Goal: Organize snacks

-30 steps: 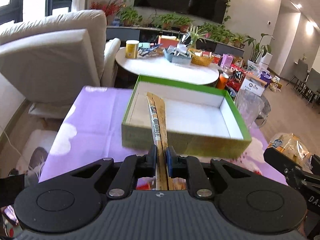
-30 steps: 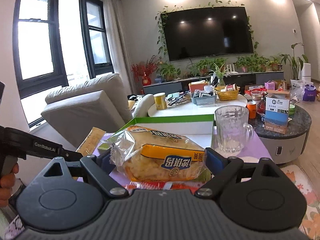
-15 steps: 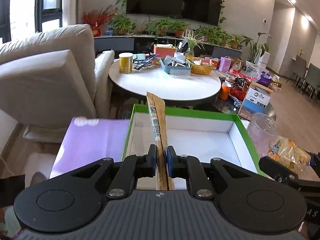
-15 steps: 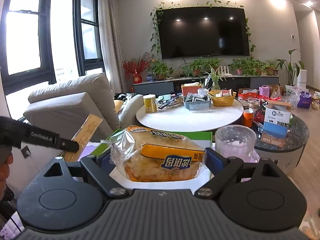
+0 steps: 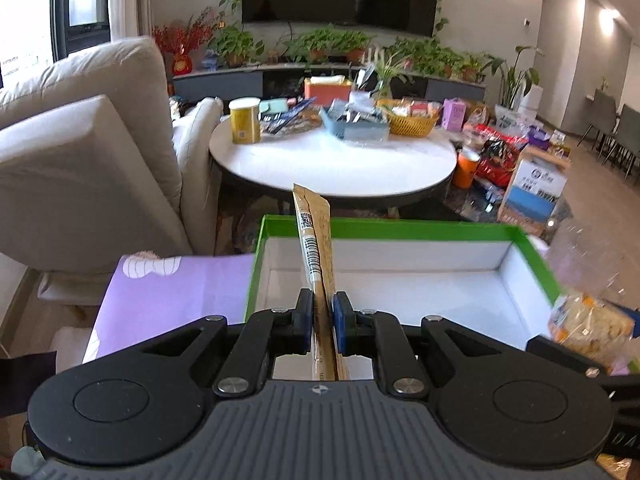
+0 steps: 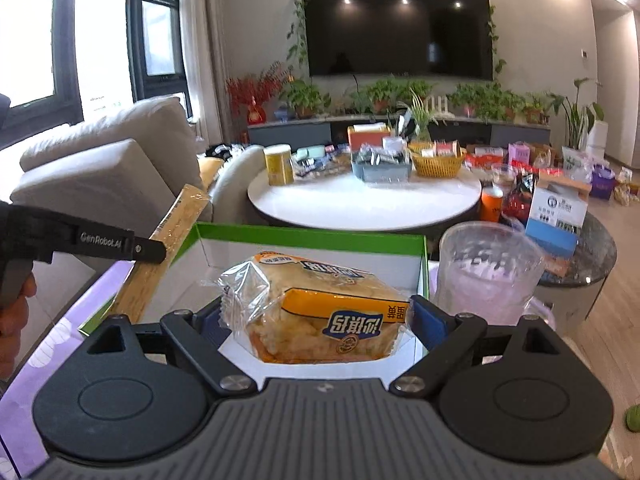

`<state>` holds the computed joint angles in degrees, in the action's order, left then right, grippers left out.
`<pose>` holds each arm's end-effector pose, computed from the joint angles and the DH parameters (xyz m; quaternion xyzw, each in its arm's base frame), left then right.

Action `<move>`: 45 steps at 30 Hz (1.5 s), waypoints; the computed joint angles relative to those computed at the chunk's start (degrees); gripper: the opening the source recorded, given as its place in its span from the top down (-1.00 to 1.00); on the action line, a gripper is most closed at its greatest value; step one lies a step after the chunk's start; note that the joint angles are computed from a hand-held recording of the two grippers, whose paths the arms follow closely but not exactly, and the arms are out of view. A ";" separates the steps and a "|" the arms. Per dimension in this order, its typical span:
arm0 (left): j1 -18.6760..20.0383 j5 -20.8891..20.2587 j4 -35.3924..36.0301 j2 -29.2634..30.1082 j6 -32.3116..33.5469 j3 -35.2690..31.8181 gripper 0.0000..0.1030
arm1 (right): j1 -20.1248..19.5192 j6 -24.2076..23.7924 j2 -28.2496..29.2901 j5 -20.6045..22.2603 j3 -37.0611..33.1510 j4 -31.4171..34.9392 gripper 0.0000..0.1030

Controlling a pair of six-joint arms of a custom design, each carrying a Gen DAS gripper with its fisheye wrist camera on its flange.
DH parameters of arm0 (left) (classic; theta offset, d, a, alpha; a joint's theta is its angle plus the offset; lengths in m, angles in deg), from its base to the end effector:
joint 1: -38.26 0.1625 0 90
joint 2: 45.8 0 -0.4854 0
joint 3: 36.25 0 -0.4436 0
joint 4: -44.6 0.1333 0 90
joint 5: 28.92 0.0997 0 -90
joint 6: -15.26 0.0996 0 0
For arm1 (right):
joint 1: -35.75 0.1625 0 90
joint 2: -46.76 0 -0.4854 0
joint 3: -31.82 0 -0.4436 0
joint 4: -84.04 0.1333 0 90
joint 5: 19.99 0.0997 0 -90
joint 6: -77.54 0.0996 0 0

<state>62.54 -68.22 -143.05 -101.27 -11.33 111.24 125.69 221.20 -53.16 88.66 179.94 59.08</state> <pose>-0.2461 -0.3418 0.0661 0.2825 0.8575 -0.3392 0.2642 0.1012 -0.2595 0.1811 0.1718 -0.8108 0.4735 0.2981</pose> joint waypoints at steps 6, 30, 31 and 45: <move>2.66 -3.22 6.15 -1.34 -2.72 -0.48 0.77 | 1.60 2.99 3.67 3.64 -1.85 1.35 -0.54; -6.55 -3.09 24.79 -19.43 -19.62 6.22 0.54 | 8.03 6.42 -2.47 11.16 0.30 6.47 -0.55; -7.65 -2.88 26.30 -20.60 -20.65 6.42 0.54 | 8.53 6.70 -3.38 11.48 0.45 6.87 -0.55; -25.35 1.40 46.46 -36.43 -32.86 7.65 0.53 | 17.07 9.67 -13.21 15.89 3.83 9.73 -0.55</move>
<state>37.19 -66.83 -96.60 -137.70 -44.19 118.89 142.75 230.87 -66.37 104.55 183.77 68.82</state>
